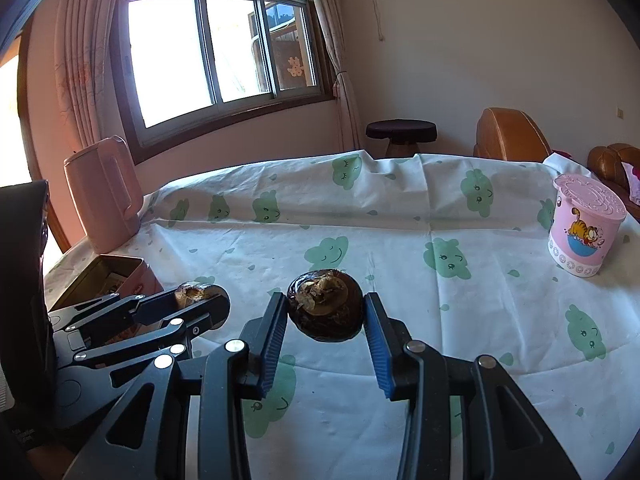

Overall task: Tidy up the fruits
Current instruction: 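Lift the wrapped cake and the dark brown fruit and carry them toward the tin box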

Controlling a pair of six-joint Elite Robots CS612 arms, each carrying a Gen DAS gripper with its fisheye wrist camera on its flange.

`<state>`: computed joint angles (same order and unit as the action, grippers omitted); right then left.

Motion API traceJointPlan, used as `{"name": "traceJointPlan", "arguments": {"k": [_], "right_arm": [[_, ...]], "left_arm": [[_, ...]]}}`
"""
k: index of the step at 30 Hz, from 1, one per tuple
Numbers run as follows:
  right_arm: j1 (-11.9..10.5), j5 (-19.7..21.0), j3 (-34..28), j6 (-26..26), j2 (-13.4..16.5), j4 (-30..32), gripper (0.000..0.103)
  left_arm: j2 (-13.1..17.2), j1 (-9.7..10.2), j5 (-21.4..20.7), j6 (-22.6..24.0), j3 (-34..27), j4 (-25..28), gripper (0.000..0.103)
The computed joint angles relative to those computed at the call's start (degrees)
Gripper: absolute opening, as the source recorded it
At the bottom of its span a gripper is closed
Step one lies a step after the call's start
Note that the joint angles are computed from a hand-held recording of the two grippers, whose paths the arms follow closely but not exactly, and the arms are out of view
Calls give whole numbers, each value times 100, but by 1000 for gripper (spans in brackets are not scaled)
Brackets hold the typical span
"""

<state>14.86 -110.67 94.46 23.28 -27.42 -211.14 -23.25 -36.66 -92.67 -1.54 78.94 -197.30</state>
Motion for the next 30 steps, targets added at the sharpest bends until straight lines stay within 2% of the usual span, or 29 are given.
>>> {"name": "traceJointPlan", "arguments": {"k": [30], "right_arm": [[166, -526, -10, -422, 84, -651, 41]], "left_arm": [[8, -4, 128, -61, 202, -866, 32]]}}
